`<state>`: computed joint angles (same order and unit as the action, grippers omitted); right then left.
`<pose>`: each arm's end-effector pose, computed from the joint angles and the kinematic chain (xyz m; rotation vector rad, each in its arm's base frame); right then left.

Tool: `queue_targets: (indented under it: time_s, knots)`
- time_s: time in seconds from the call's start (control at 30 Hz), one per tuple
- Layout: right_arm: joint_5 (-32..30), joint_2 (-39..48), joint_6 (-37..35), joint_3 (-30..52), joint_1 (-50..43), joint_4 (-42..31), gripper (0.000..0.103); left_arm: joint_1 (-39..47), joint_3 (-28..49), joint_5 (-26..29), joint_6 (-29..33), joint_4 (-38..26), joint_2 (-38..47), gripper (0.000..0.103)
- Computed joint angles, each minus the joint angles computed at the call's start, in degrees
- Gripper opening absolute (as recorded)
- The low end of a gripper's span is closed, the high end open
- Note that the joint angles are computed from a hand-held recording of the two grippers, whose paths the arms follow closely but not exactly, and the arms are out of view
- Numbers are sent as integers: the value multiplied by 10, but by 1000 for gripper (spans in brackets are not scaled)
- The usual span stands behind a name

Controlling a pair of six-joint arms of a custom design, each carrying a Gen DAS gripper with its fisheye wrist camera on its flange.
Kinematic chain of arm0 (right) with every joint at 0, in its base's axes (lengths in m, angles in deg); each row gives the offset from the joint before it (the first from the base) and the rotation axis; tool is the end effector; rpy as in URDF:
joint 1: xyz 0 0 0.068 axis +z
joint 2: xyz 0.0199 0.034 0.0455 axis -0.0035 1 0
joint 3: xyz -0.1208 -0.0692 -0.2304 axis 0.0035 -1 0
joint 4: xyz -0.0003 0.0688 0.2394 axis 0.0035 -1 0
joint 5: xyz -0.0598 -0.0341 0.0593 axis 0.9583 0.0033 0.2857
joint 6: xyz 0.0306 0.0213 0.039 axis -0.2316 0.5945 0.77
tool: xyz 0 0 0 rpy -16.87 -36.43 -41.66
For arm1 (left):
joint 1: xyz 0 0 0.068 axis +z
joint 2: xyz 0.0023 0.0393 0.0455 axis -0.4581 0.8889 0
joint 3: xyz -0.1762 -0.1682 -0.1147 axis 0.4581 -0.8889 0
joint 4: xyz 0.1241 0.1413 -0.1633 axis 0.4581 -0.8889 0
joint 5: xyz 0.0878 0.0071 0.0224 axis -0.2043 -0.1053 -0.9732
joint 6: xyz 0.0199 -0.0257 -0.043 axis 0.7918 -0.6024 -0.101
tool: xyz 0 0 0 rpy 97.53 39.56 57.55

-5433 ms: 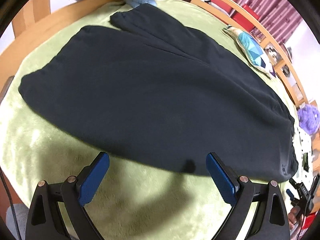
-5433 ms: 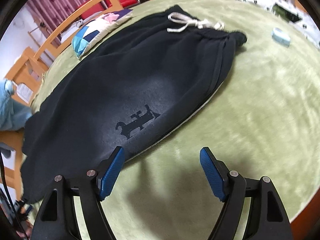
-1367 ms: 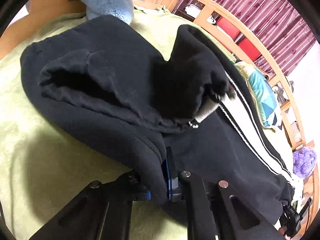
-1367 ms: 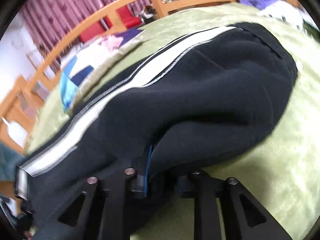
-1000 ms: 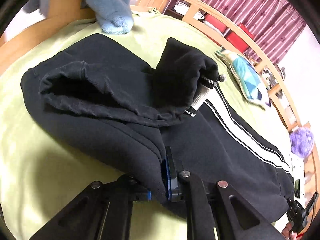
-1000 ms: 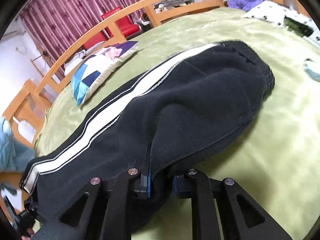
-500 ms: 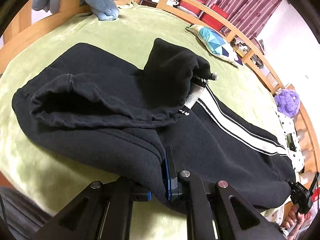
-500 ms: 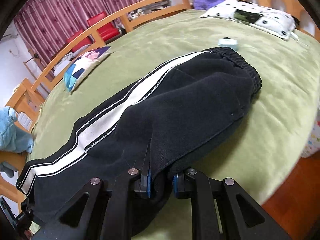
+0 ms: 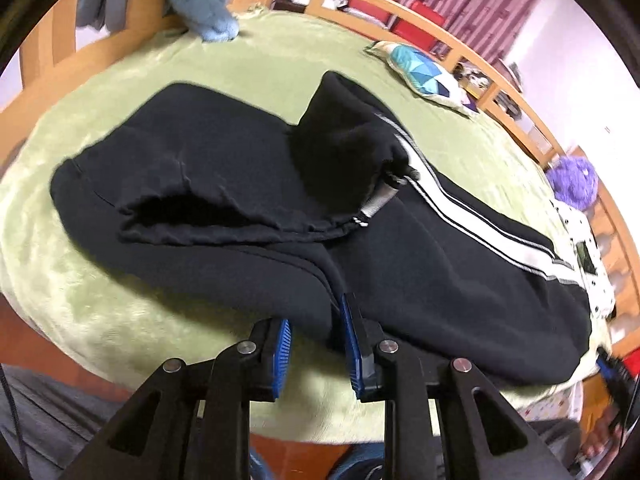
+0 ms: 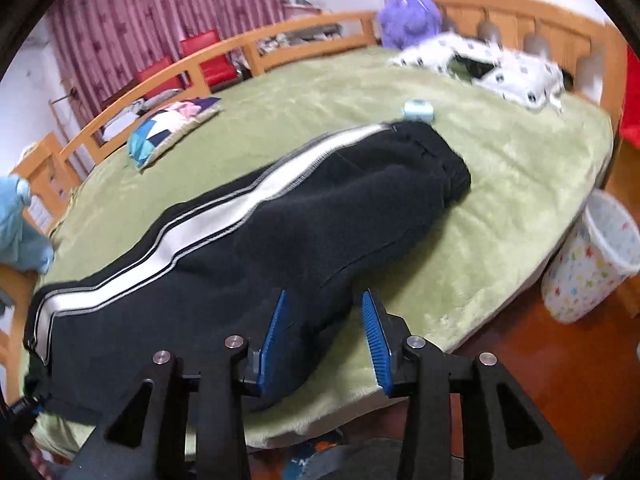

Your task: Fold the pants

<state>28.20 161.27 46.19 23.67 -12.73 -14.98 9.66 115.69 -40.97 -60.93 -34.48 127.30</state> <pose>0.2920 -0.0595 0.1153 0.2761 2.3485 0.1028 0.2189 0.1471 0.0819 -0.6337 2.4223 -0.2558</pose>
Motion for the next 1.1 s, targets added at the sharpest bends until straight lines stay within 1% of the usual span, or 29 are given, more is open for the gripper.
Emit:
queue_targets:
  time_s: [0.13, 0.2, 0.27, 0.37, 0.47, 0.53, 0.57, 0.6, 0.67, 0.7, 0.73, 0.77, 0.8, 0.87, 0.9, 0.97, 1.03, 1.07, 1.1]
  knots:
    - [14, -20, 0, 0, 55, 19, 56, 4, -31, -8, 32, 1, -63, 42]
    - [32, -12, -1, 17, 87, 24, 58, -7, -39, -19, 36, 17, -88, 58]
    - [44, 2, 4, 32, 117, 34, 59, -25, -44, -39, 39, 36, -106, 60]
    - [38, 34, 19, 44, 143, 56, 60, -64, -22, -78, 35, 50, -93, 67]
    - [28, 77, 36, 55, 153, 73, 60, -99, 11, -113, 30, 59, -45, 67]
    - [25, 97, 40, 72, 154, 49, 60, -123, 26, -132, 25, 76, -14, 67]
    - [17, 102, 37, 81, 153, 33, 60, -136, 34, -148, 24, 89, 8, 67]
    - [16, 102, 33, 81, 153, 32, 60, -145, 38, -162, 24, 103, 23, 67]
    - [30, 101, 31, 75, 155, 46, 60, -164, 55, -211, 15, 145, 70, 67]
    - [38, 101, 32, 73, 155, 51, 60, -167, 67, -236, 12, 152, 88, 65]
    - [42, 101, 35, 73, 155, 50, 60, -164, 85, -254, 9, 155, 106, 56]
    - [42, 101, 38, 74, 153, 47, 60, -149, 93, -229, 10, 159, 111, 26]
    - [41, 102, 42, 76, 152, 45, 60, -125, 112, -190, 7, 145, 111, 19]
    - [43, 103, 50, 79, 151, 41, 60, -93, 159, -155, 1, 101, 112, 18]
    - [47, 104, 53, 82, 152, 39, 60, -78, 191, -150, -2, 80, 114, 17]
    - [54, 107, 58, 88, 156, 34, 60, -61, 251, -161, -6, 48, 131, 16]
    - [62, 109, 61, 94, 165, 28, 60, -42, 320, -158, -9, 15, 155, 17]
    - [66, 109, 60, 95, 169, 27, 60, -37, 359, -161, -2, -18, 170, 21]
    - [72, 110, 59, 98, 175, 23, 60, -33, 412, -174, 12, -68, 189, 26]
